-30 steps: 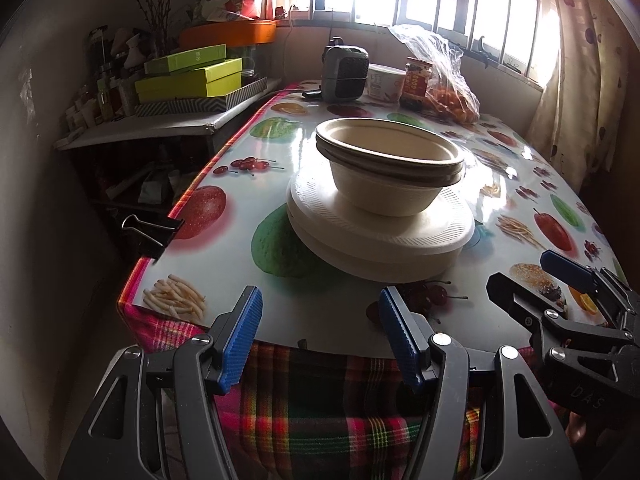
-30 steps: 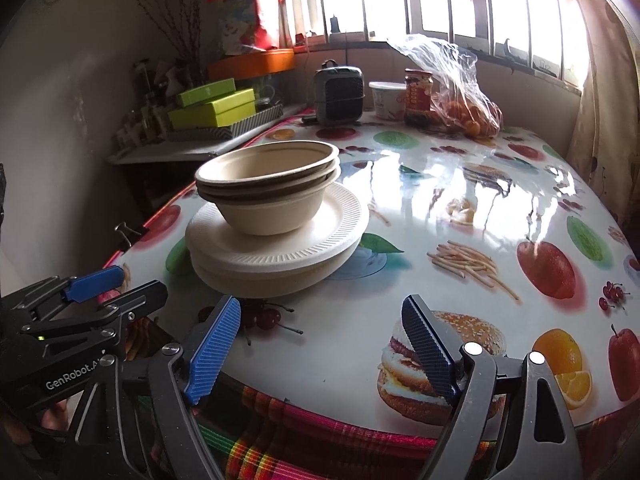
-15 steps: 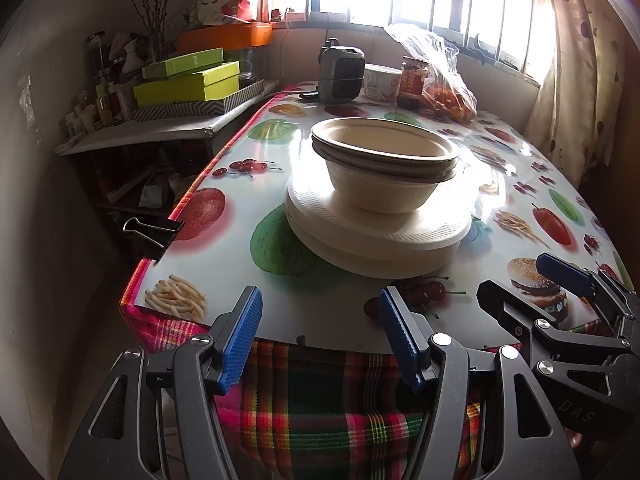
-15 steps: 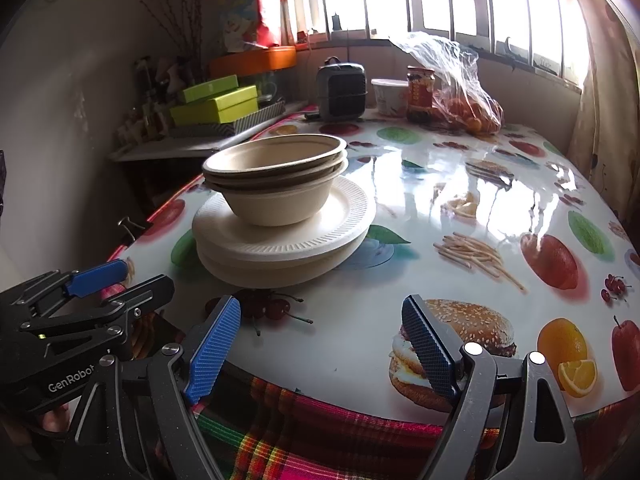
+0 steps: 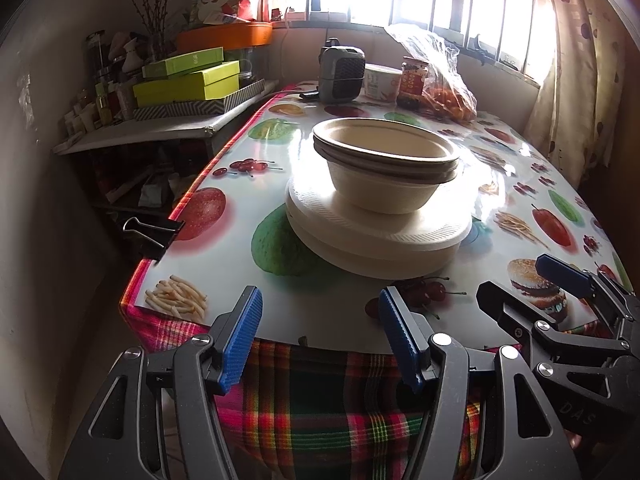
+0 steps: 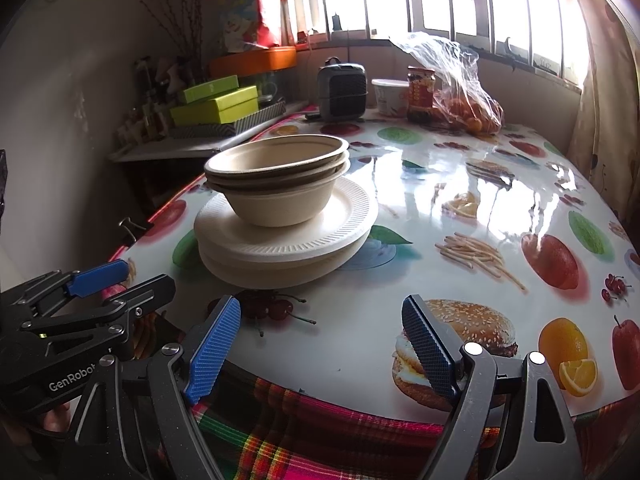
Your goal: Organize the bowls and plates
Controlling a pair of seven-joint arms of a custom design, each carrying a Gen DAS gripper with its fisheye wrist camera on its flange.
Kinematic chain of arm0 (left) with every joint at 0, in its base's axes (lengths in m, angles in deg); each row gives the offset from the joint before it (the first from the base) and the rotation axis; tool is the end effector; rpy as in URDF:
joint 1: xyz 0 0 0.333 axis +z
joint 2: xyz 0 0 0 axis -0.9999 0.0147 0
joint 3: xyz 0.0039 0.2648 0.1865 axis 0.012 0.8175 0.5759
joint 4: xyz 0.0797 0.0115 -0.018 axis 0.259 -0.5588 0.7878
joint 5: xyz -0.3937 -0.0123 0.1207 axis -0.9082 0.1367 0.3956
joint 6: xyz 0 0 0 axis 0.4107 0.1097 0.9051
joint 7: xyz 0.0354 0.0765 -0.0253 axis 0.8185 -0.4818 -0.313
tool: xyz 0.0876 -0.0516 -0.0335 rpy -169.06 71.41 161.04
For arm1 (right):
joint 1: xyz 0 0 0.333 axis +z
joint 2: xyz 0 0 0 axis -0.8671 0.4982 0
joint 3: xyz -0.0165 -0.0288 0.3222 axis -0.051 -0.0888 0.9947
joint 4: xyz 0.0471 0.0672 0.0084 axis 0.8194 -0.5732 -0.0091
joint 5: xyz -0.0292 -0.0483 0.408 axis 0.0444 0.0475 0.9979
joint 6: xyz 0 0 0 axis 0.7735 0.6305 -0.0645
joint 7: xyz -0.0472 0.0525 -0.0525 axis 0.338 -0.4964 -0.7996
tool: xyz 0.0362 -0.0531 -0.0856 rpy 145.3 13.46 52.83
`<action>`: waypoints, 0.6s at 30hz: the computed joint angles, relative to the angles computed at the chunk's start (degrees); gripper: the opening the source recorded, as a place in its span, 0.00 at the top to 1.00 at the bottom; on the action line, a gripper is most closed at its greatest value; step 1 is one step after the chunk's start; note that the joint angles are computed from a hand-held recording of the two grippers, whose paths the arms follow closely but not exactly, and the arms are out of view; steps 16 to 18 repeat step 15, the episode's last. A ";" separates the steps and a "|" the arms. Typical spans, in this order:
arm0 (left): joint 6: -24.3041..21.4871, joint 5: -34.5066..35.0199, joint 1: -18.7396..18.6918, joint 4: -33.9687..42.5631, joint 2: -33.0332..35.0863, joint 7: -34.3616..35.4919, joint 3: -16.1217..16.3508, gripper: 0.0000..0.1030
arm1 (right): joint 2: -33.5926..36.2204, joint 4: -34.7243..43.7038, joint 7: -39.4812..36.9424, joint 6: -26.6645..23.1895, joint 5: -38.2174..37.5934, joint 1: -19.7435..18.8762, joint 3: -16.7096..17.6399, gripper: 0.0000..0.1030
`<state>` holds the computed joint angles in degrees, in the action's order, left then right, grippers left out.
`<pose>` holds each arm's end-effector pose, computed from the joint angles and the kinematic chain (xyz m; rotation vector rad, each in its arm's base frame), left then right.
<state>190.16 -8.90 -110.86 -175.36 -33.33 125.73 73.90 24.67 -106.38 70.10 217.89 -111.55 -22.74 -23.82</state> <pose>0.6366 -0.2980 0.4071 -1.6242 1.9654 -0.8512 0.6304 0.1727 0.3814 -1.6669 1.7204 -0.7174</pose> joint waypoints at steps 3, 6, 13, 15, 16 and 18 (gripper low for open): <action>-0.05 -0.11 0.05 -0.02 0.01 0.33 -0.11 0.40 | 0.00 -0.08 -0.20 0.14 0.20 0.16 -0.20 0.18; 0.08 0.07 -0.17 -0.12 -0.11 0.09 0.14 0.40 | 0.09 -0.09 -0.18 0.28 0.46 0.83 -0.83 0.19; -0.67 1.16 -0.61 -0.03 -0.38 -0.80 0.41 0.40 | -0.07 -0.45 -0.91 0.60 1.61 1.52 -1.58 0.19; -0.94 1.74 -0.79 0.05 -0.46 -1.32 0.56 0.40 | -0.07 -0.55 -1.33 0.70 1.97 1.55 -1.65 0.18; -0.94 1.74 -0.79 0.05 -0.46 -1.32 0.56 0.40 | -0.07 -0.55 -1.33 0.70 1.97 1.55 -1.65 0.18; -0.94 1.74 -0.79 0.05 -0.46 -1.32 0.56 0.40 | -0.07 -0.55 -1.33 0.70 1.97 1.55 -1.65 0.18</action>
